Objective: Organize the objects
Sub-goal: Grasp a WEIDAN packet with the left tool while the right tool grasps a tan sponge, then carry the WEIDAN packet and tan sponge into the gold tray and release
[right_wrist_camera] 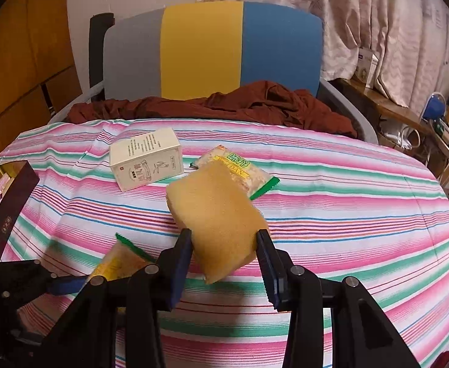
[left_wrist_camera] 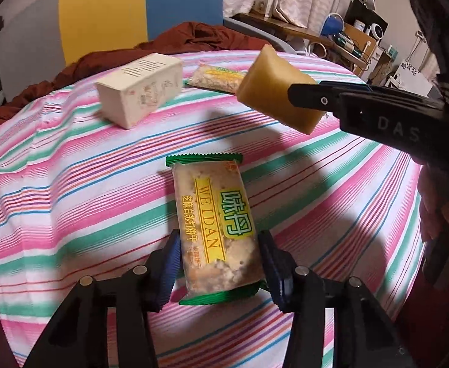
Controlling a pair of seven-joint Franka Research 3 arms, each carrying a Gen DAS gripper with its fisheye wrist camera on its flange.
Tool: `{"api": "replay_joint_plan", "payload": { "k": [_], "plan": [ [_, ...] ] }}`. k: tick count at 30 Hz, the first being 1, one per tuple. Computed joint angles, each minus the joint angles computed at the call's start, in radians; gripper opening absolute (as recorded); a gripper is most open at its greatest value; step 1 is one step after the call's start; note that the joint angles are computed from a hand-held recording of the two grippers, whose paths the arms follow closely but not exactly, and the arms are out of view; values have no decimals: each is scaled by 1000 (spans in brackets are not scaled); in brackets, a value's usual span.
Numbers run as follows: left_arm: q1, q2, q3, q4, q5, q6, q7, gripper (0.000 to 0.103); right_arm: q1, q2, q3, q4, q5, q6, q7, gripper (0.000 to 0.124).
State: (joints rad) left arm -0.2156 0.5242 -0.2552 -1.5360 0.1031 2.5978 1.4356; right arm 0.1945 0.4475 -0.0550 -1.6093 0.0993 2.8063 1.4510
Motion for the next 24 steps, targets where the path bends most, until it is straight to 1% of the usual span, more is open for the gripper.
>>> {"api": "replay_joint_plan", "payload": {
  "k": [4, 11, 15, 18, 21, 24],
  "plan": [
    [-8, -65, 31, -90, 46, 69, -44, 50, 6, -4, 1, -11, -5, 17, -9, 43],
    [-2, -187, 78, -249, 147, 187, -145, 50, 7, -6, 12, -28, 6, 44, -33, 43],
    [27, -251, 88, -329, 171, 236, -193, 50, 4, -3, 24, -32, 26, 55, -54, 43],
    [50, -307, 100, -399, 189, 273, -227, 50, 3, -7, 36, -48, 37, 79, -82, 43],
    [76, -373, 113, -485, 210, 316, -259, 50, -4, -21, 65, -68, 62, 121, -135, 43],
    [108, -422, 121, -556, 209, 359, -279, 50, -21, -34, 114, -74, 120, 130, -193, 43]
  ]
}}
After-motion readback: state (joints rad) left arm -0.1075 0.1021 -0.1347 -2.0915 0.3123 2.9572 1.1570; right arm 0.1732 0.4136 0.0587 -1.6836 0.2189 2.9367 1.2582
